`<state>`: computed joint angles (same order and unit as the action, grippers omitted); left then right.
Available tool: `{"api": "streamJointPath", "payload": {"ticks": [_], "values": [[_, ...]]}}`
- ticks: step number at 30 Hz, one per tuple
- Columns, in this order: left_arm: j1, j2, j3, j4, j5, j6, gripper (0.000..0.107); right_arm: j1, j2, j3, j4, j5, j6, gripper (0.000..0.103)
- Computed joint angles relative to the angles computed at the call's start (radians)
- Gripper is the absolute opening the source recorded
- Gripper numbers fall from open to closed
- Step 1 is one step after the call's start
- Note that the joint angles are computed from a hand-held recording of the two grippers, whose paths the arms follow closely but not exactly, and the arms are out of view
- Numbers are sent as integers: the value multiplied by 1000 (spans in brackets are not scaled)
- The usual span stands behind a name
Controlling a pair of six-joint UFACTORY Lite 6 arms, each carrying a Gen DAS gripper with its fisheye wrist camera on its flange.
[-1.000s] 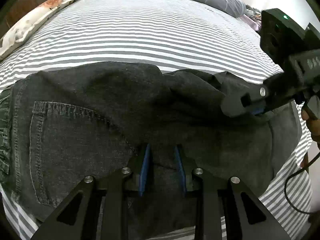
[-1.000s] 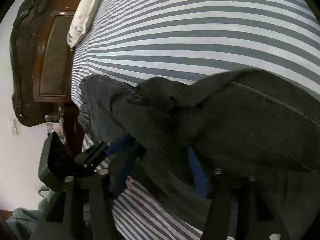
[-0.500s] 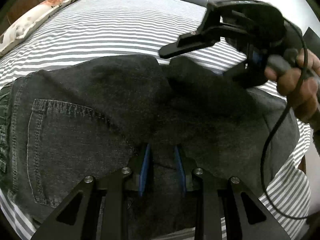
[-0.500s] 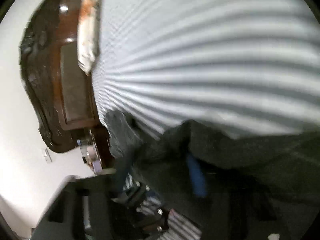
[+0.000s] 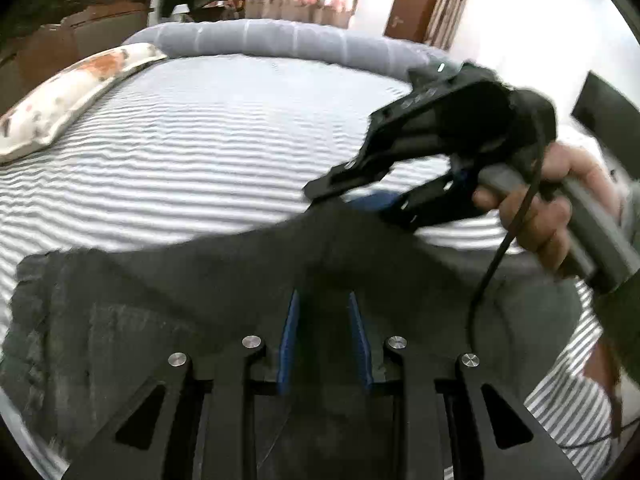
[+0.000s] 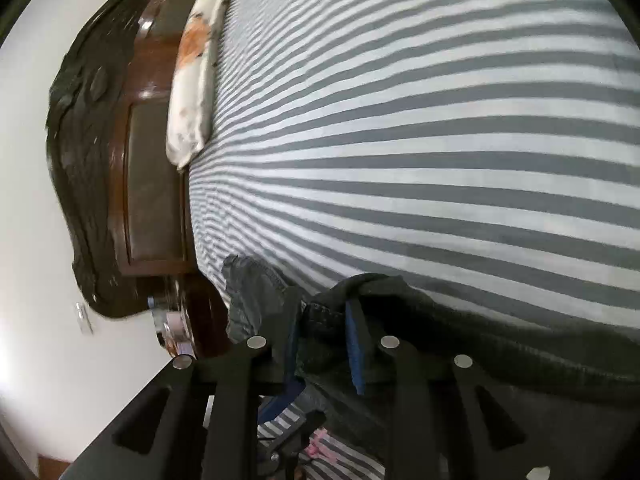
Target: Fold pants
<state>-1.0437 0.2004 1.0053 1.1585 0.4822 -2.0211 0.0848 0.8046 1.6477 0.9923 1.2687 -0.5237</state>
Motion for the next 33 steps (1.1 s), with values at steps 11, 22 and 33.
{"api": "streamJointPath", "payload": {"ticks": [11, 22, 33], "values": [[181, 100, -50, 77, -246, -115, 28, 14, 8, -10, -84, 15, -69, 39], [173, 75, -69, 192, -217, -217, 28, 55, -4, 11, -122, -173, -73, 8], [131, 55, -95, 198, -145, -242, 28, 12, -145, -92, -106, -303, -111, 8]]}}
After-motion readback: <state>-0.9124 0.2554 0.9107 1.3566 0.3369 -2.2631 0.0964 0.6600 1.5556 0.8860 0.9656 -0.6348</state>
